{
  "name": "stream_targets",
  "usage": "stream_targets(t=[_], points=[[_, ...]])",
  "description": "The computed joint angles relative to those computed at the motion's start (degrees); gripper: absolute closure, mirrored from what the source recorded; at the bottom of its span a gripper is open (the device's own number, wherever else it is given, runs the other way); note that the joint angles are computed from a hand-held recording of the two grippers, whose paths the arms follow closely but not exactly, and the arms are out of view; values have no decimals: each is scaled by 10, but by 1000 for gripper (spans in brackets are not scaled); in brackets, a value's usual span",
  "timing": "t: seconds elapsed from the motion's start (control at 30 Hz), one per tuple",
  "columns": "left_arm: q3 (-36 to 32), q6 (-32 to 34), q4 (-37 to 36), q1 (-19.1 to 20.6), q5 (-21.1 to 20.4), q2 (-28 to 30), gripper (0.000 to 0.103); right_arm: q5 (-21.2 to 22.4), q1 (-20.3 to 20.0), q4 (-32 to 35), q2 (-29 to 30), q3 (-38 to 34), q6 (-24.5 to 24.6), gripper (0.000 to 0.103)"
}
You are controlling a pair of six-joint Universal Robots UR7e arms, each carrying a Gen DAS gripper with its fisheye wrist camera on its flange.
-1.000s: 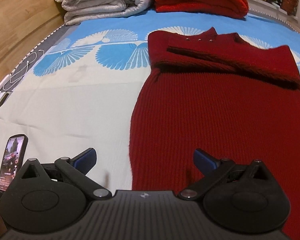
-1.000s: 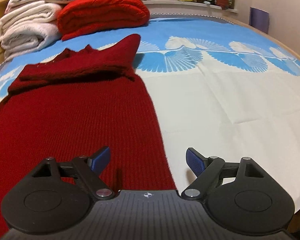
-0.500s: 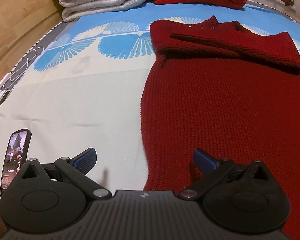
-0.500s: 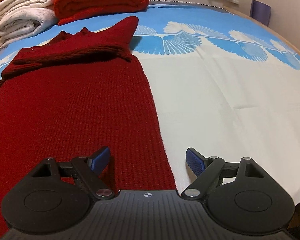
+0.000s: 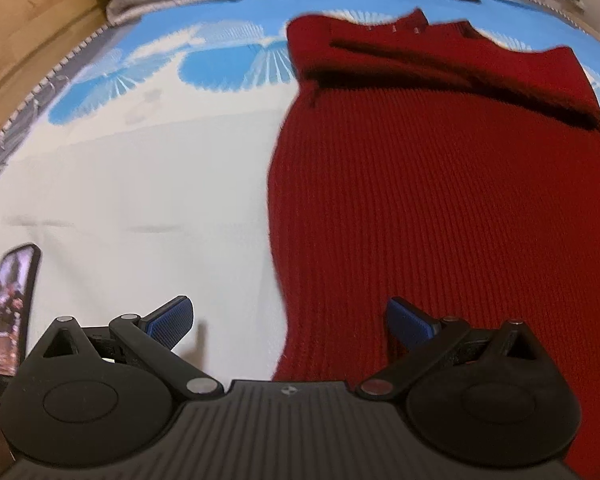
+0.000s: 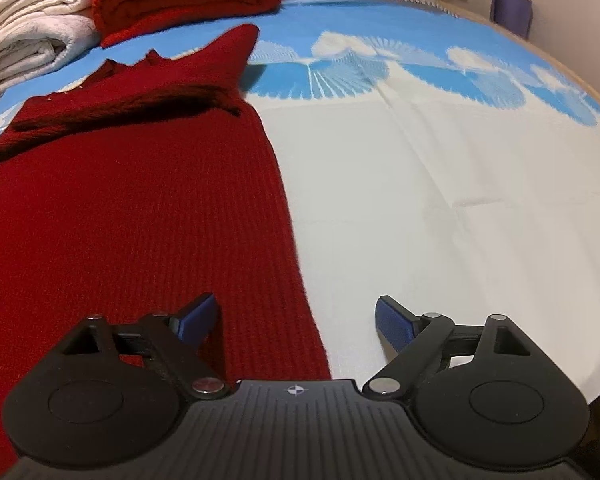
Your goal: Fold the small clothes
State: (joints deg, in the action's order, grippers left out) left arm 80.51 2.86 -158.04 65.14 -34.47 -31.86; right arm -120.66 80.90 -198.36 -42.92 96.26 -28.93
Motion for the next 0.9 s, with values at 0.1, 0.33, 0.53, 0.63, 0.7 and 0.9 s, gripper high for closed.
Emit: stream_targets(t=[0.1,0.33,0.53,0.63,0.7,0.9], points=[[12,-15,-5,6,-18,-7,0,24,-10,53,-17,6,37,8],[65,-88,31,16,-99,-59,0,81,-23,65,-53,55,26,6],[119,-102,-2,5,-98,-79,6,121,-30,44,-77,107,14,16],[153,-112,-43,-8,-92,-92,50,137,-36,14,-87,132,35,82],[177,-126,-55,-12,-117,-112,81,189,-53,30,-110,151,97,82],[249,-99,-140,-45,-119,-153,84,282,-66,-47,-151,216,137,85]])
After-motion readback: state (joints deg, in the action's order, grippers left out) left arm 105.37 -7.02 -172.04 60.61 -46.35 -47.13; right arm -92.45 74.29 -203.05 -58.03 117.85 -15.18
